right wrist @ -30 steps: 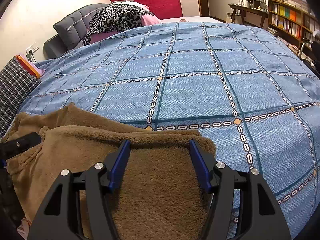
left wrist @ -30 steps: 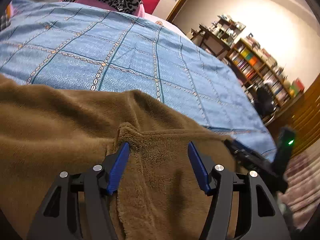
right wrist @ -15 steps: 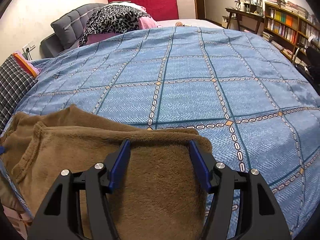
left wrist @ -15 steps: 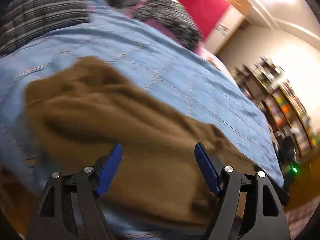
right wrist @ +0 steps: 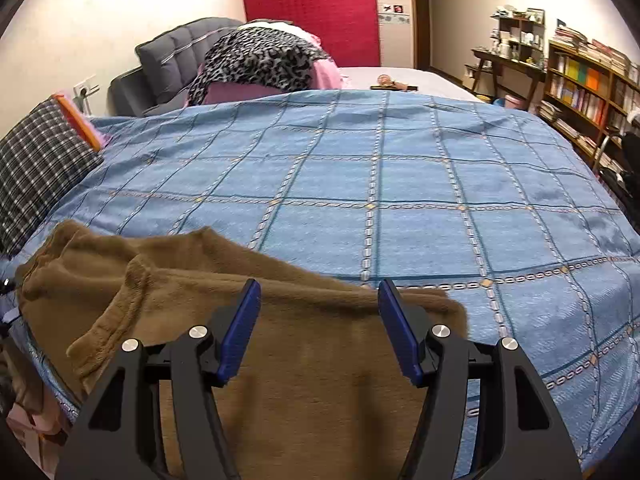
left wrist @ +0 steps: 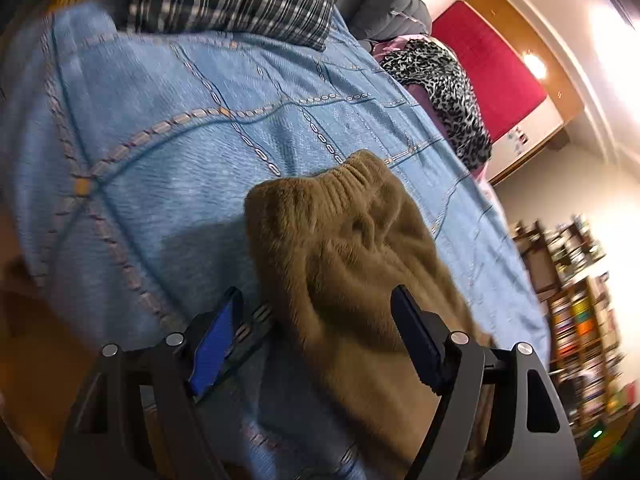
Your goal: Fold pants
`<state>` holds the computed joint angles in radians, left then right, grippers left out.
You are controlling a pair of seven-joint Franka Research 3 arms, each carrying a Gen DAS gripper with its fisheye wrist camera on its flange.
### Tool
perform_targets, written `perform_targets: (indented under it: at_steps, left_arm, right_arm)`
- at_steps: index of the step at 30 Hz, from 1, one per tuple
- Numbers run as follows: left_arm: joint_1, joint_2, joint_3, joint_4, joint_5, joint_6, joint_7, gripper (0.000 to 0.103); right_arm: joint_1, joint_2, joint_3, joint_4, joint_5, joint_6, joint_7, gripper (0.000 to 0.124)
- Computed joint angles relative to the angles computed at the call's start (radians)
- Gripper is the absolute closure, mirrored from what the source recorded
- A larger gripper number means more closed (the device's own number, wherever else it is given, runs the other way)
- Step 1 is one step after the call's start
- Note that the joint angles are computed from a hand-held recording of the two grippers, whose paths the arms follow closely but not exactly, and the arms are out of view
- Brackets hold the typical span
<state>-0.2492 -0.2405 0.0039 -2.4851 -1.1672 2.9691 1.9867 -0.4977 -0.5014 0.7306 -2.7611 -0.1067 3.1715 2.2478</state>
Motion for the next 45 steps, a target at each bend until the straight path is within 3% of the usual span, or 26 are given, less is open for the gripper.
perform_targets:
  at_steps: [1,4,7,10,14,18,21,26,28,29,32,36,45]
  left_arm:
    - [-0.030,0.022,0.037,0.030,-0.111,-0.021,0.113,0.027]
    - [-0.022,0.077,0.047,0.095,-0.310,-0.069,0.327,0.022]
    - [0.017,0.113,0.043,0.140,-0.463,-0.152,0.462,0.021]
    - [0.060,0.137,0.024,0.165,-0.519,-0.213,0.519,0.021]
    - [0.110,0.154,-0.020,0.183,-0.517,-0.233,0.529,0.025]
    - [0.163,0.176,-0.061,0.204,-0.487,-0.264,0.485,0.049]
    - [0.188,0.189,-0.092,0.215,-0.480,-0.252,0.469,0.048]
    - [0.180,0.227,-0.136,0.251,-0.378,-0.124,0.383,0.039]
    - [0.176,0.249,-0.144,0.269,-0.317,-0.097,0.324,0.042]
    - [0.179,0.258,-0.143,0.278,-0.300,-0.103,0.297,0.053]
    - [0.192,0.248,-0.141,0.279,-0.295,-0.151,0.260,0.065]
    - [0.172,0.198,-0.153,0.252,-0.266,-0.105,0.259,0.070]
    - [0.054,0.025,-0.157,0.224,-0.334,-0.073,0.413,0.071]
  right_arm:
    - [-0.003,0.006,0.009,0.007,-0.002,-0.002,0.001,0.062]
    - [-0.005,0.030,0.024,0.026,-0.014,-0.009,0.002,0.062]
    - [-0.011,0.047,0.039,0.040,-0.033,-0.014,0.011,0.062]
    - [-0.013,0.061,0.046,0.051,-0.049,-0.014,0.023,0.062]
    - [-0.015,0.076,0.050,0.063,-0.068,-0.009,0.032,0.062]
    - [-0.014,0.082,0.054,0.070,-0.077,-0.007,0.036,0.062]
    - [-0.012,0.079,0.053,0.068,-0.078,-0.006,0.038,0.062]
    - [-0.008,0.070,0.052,0.061,-0.070,0.002,0.045,0.062]
    - [-0.004,0.067,0.052,0.058,-0.064,0.007,0.043,0.062]
    - [-0.004,0.063,0.054,0.056,-0.061,0.008,0.042,0.062]
    - [0.007,0.055,0.041,0.043,-0.045,0.016,0.032,0.062]
    - [0.015,0.049,0.027,0.029,-0.014,0.027,0.022,0.062]
    - [0.083,0.043,-0.036,-0.014,0.070,0.063,-0.041,0.062]
